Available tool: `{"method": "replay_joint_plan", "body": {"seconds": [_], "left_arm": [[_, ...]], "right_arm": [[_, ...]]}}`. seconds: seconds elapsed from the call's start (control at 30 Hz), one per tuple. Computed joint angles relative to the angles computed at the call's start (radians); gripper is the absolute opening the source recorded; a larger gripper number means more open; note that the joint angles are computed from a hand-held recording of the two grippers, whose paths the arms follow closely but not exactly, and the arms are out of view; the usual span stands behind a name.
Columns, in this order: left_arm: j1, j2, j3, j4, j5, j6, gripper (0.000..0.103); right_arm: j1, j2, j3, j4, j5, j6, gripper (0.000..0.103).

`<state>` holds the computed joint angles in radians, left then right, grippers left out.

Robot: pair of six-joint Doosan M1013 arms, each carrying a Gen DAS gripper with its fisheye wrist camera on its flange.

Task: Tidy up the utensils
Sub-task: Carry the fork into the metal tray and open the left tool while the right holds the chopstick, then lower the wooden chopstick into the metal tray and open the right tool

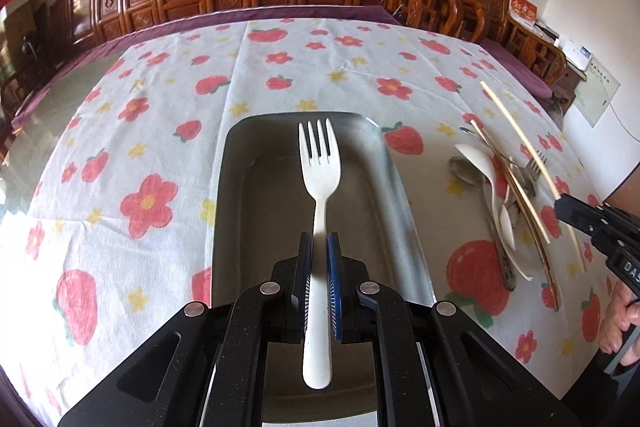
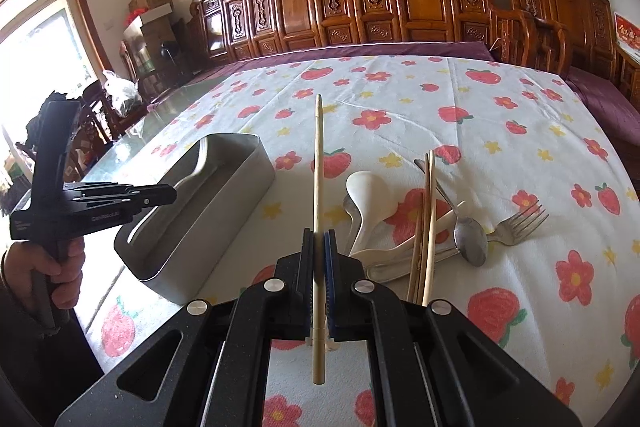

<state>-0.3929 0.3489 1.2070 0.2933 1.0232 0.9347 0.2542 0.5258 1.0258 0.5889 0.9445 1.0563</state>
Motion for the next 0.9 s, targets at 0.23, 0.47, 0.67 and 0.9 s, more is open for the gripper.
{"method": "replay_joint_plan", "body": {"seconds": [0.23, 0.47, 0.67, 0.9], "left_arm": [[0.004, -0.021, 0.013, 0.008, -0.029, 0.02, 0.015], [0.019, -0.068, 0.051, 0.018, -0.082, 0.022, 0.015], [0.032, -0.091, 0.069, 0.036, -0.091, 0.027, 0.015], [0.046, -0.112, 0.087, 0.054, -0.101, 0.02, 0.015]], "right_arm": [[0.029, -0.024, 0.01, -0.072, -0.019, 0.035, 0.006], [0.072, -0.031, -0.001, -0.073, 0.003, 0.075, 0.006], [0.114, 0.002, -0.061, -0.091, 0.056, 0.128, 0.006], [0.149, 0.06, -0.14, -0.116, 0.106, 0.241, 0.006]]}}
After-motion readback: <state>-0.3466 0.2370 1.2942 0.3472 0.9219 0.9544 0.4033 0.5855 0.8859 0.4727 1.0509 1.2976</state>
